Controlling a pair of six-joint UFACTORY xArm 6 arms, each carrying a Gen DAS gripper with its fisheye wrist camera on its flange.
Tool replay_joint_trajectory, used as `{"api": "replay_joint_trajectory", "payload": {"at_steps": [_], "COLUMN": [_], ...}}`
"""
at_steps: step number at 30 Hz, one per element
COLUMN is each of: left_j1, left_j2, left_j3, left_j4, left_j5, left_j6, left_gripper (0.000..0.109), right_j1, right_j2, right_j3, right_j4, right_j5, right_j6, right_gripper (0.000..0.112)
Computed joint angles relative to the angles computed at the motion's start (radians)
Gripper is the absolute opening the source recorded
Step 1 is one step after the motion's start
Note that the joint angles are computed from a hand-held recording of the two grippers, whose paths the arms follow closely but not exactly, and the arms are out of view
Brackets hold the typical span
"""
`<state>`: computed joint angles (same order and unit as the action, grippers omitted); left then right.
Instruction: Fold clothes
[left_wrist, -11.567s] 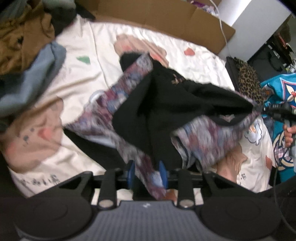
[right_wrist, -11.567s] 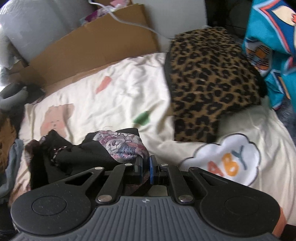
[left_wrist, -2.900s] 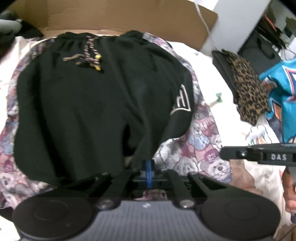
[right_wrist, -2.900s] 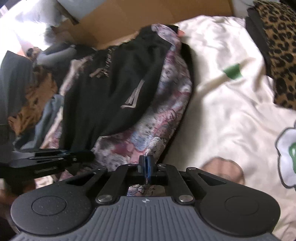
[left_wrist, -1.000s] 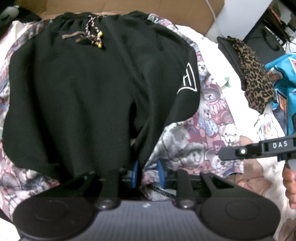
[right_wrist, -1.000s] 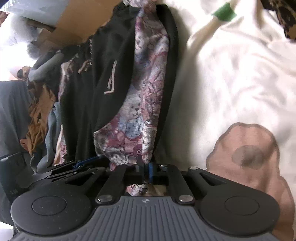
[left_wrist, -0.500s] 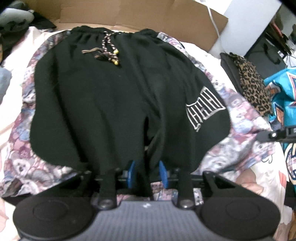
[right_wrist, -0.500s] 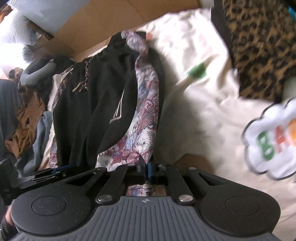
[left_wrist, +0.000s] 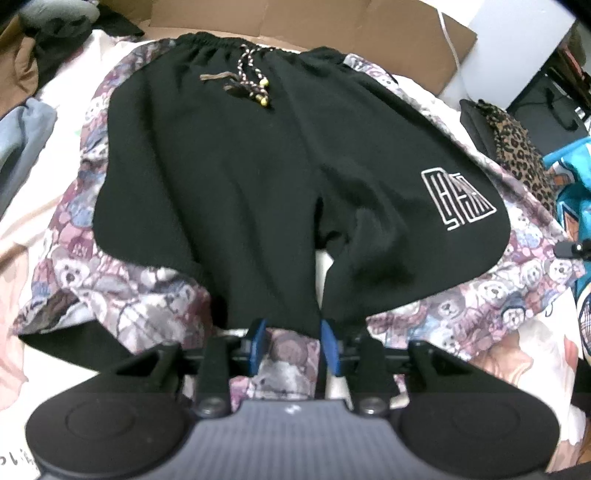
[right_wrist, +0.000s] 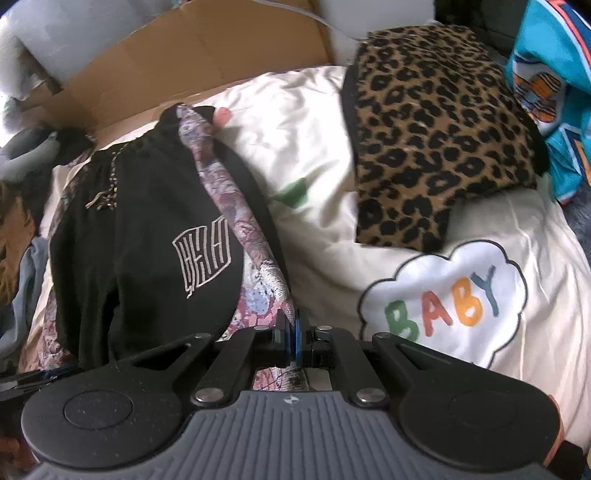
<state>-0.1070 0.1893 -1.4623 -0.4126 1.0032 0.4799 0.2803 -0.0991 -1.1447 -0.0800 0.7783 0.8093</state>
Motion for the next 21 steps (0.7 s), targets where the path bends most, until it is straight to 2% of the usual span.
{"api": "replay_joint_trajectory", "payload": {"at_steps": [3, 7, 9, 11, 19, 21], "left_j1": [0.007, 0.01, 0.002, 0.001, 0.012, 0.014], "left_j2": [-0.009, -0.006, 0.006, 0.01, -0.007, -0.012], "left_j3": [0.013, 0.02, 0.013, 0.012, 0.0, -0.006], "left_j4": [0.001, -0.006, -0.016, -0.031, -0.158, -0.191], "left_j5": [0.012, 0.033, 0.044, 0.058, 0.098, 0.112], "left_j6": [-0.004, -0.009, -0.018, -0.016, 0.018, 0.026], "left_gripper": [0.041, 0.043, 0.046, 0.047, 0.047, 0.051], "right_j1": [-0.004, -0.02, -0.033, -0.047, -0.073, -0.079], "right_j2": [-0.005, -0.037, -0.059, -0.082, -0.116, -0.123], "right_j3": [0.017, 0.087, 0.131, 0.18, 0.318, 0.347], "right_j4": [-0.023, -0.081, -0.092, -0.086, -0.088, -0.094], "right_j5": [0.014, -0.04, -0.076, -0.123, -0.254, -0.293], "right_j6": [0.043, 0.137, 0.176, 0.2, 0.249, 0.271], "right_gripper": [0.001, 0.003, 0.014, 0.044, 0.045, 0.045]}}
